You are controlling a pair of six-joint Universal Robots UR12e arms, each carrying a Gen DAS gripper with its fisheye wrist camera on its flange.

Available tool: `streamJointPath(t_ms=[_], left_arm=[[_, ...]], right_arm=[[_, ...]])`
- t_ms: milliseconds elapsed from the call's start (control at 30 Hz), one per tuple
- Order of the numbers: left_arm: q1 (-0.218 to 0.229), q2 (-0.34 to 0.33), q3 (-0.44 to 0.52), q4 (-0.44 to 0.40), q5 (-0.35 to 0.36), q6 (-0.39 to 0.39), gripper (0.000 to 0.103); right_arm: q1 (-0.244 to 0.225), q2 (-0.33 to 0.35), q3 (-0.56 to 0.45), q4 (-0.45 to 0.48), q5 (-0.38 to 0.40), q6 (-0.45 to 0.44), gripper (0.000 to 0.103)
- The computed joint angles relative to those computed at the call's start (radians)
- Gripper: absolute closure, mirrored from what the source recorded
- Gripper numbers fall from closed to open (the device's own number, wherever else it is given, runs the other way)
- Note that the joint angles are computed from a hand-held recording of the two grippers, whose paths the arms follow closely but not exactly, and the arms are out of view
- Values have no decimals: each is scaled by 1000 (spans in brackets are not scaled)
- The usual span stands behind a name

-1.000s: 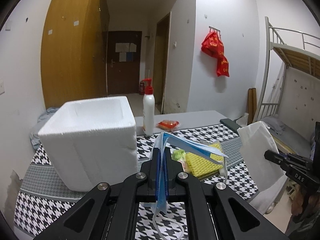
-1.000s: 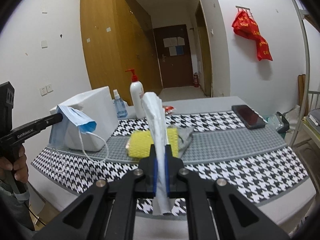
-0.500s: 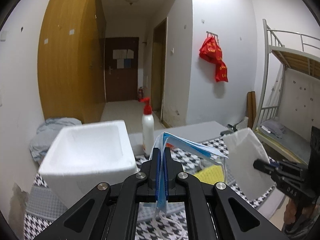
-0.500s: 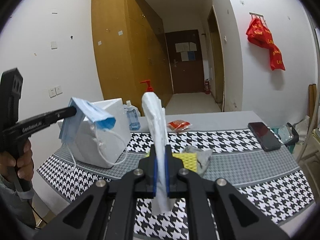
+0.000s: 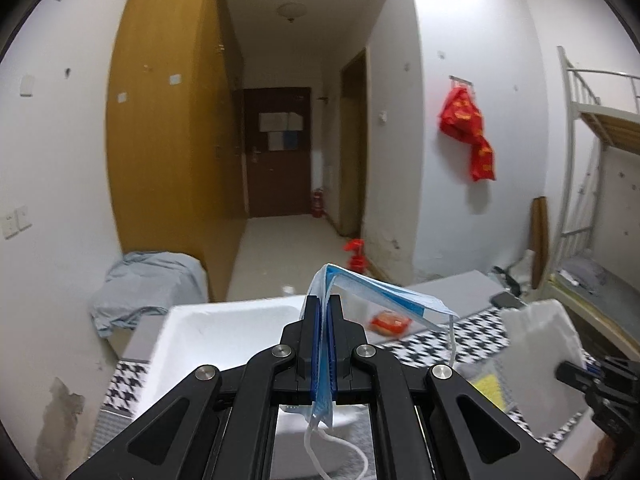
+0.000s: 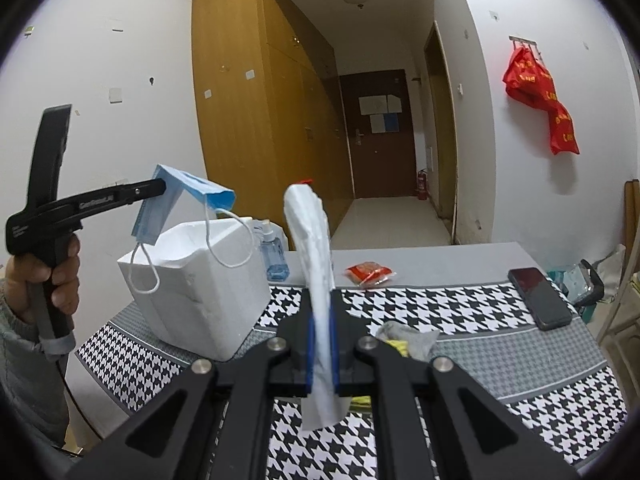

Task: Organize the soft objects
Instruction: 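Carry the blue mask over the foam box and release it inside with the left gripper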

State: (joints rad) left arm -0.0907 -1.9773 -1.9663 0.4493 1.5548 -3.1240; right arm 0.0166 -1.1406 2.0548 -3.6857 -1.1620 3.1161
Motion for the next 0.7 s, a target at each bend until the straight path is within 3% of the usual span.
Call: streamJointPath(t_ms=[200, 567, 633, 700], left_arm=[[19, -12, 24, -31, 72, -39, 99], [42, -39, 60, -116, 109, -82, 99], [43, -40, 62, -123, 113, -75, 97], [47, -39, 59, -122, 99, -69, 82]], right_arm=[[9, 8, -14, 4, 15, -7, 94], [20, 17, -39, 37, 14, -17, 94], [20, 17, -42, 44, 11, -17, 94], [23, 18, -46, 52, 4, -18, 94]])
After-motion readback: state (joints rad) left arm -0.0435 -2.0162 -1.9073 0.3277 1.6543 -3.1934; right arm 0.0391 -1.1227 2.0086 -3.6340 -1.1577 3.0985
